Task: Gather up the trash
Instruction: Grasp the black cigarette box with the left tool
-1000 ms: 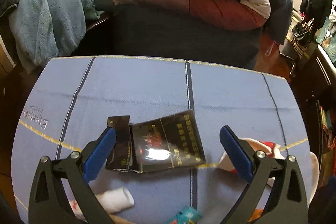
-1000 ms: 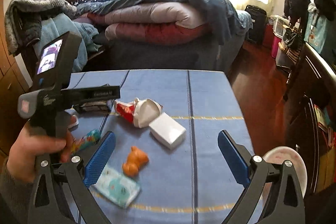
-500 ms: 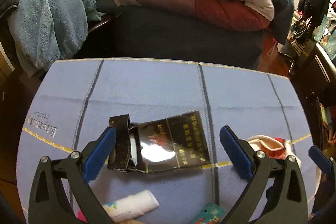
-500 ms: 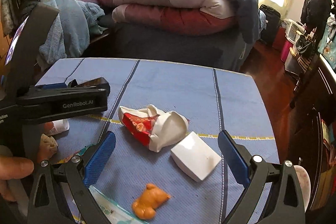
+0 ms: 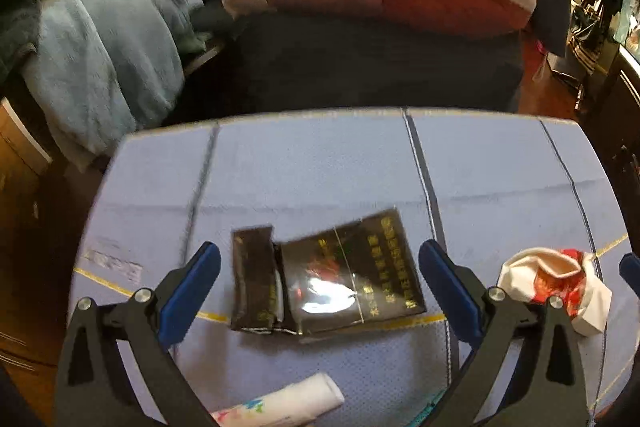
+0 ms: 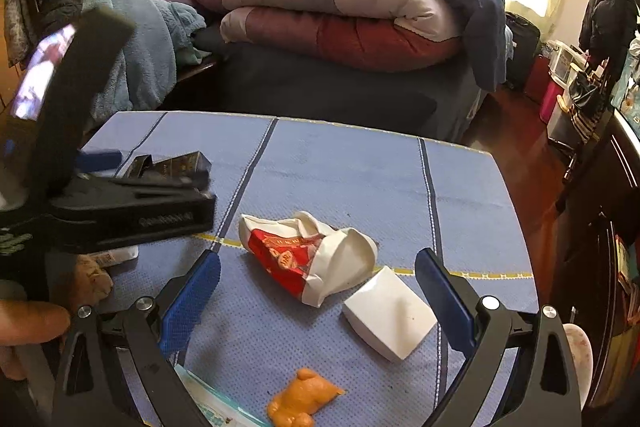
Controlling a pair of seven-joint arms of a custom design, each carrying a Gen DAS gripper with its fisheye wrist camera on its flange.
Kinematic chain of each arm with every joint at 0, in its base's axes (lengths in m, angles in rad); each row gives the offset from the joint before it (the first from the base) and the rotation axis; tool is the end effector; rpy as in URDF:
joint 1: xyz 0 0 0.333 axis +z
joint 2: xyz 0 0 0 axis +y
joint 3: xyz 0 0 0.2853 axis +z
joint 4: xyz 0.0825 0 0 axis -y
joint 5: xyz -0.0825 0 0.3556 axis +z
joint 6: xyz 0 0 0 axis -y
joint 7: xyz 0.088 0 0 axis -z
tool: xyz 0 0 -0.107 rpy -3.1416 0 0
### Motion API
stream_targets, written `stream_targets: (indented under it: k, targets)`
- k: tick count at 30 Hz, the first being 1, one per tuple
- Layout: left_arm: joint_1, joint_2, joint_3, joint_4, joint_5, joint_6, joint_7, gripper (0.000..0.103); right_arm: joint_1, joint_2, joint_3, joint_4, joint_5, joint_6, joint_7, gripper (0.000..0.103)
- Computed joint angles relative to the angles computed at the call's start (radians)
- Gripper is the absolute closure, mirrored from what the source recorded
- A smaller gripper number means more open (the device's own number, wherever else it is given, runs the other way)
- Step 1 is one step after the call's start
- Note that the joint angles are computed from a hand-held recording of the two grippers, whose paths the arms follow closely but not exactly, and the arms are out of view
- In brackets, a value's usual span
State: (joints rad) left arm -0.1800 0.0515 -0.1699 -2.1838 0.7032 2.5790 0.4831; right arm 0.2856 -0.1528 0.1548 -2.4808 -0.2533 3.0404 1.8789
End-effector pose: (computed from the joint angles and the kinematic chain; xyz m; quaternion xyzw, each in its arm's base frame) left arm 0.5076 -0.1966 0.3855 -0.7437 0.6076 -0.1465 0.2372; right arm 0.4330 0.2265 0.4166 -0.7760 0.5246 -0.1987 0.2883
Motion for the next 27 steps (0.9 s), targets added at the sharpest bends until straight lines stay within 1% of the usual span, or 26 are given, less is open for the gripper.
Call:
stream_targets:
  k: [2,3,4,5,6,7,8,12,13,14,15,18,21,24,27]
  targets:
    - [0.007,0.021,0.002,-0.001,-0.056,0.019,0.042,0.003,-0.009,0.008,0.008,0.008,-0.018,0.001,0.012,0.006]
    - [0.012,0.019,0.009,-0.019,-0.061,0.060,0.028,0.003,-0.007,0.016,0.006,0.015,-0.020,-0.001,0.011,0.006]
    - [0.012,0.016,0.014,-0.028,-0.043,0.074,0.004,0.003,-0.005,0.022,0.004,0.020,-0.020,-0.003,0.010,0.006]
    - [0.011,0.019,0.013,-0.023,-0.046,0.067,0.017,0.004,0.002,0.032,-0.002,0.029,-0.012,-0.005,-0.001,0.006]
    - [0.012,0.018,0.014,-0.026,-0.056,0.077,0.024,0.004,0.007,0.041,-0.006,0.035,-0.006,-0.006,-0.009,0.006]
    - [0.014,0.014,0.018,-0.033,-0.050,0.093,0.011,0.006,0.005,0.050,-0.005,0.042,-0.016,-0.006,-0.003,0.006]
    - [0.015,0.009,0.020,-0.040,-0.037,0.105,-0.001,0.011,0.001,0.063,-0.003,0.056,-0.033,-0.012,0.004,0.006]
    - [0.030,-0.015,0.023,-0.077,-0.049,0.171,0.001,0.013,0.021,0.095,-0.019,0.080,-0.024,-0.026,-0.010,0.006]
    - [0.033,-0.020,0.023,-0.082,-0.041,0.173,-0.011,0.013,0.026,0.103,-0.022,0.086,-0.018,-0.031,-0.016,0.011]
    - [0.037,-0.031,0.024,-0.091,-0.025,0.177,-0.032,0.013,0.031,0.111,-0.026,0.093,-0.011,-0.034,-0.022,0.019]
    - [0.042,-0.041,0.024,-0.100,-0.008,0.182,-0.052,0.013,0.036,0.115,-0.029,0.096,-0.001,-0.038,-0.032,0.020]
    - [0.058,-0.077,0.015,-0.120,0.042,0.172,-0.108,0.013,0.035,0.117,-0.033,0.097,-0.045,-0.024,0.005,0.021]
    - [0.073,-0.122,-0.002,-0.148,0.078,0.161,-0.144,0.013,0.032,0.092,-0.033,0.076,-0.071,-0.007,0.028,0.021]
    - [0.087,-0.172,-0.023,-0.177,0.096,0.152,-0.161,0.013,0.030,0.047,-0.029,0.043,-0.058,0.016,0.020,0.021]
    - [0.098,-0.233,-0.049,-0.213,0.096,0.143,-0.173,0.013,0.012,-0.024,-0.012,-0.007,-0.059,0.034,0.021,0.021]
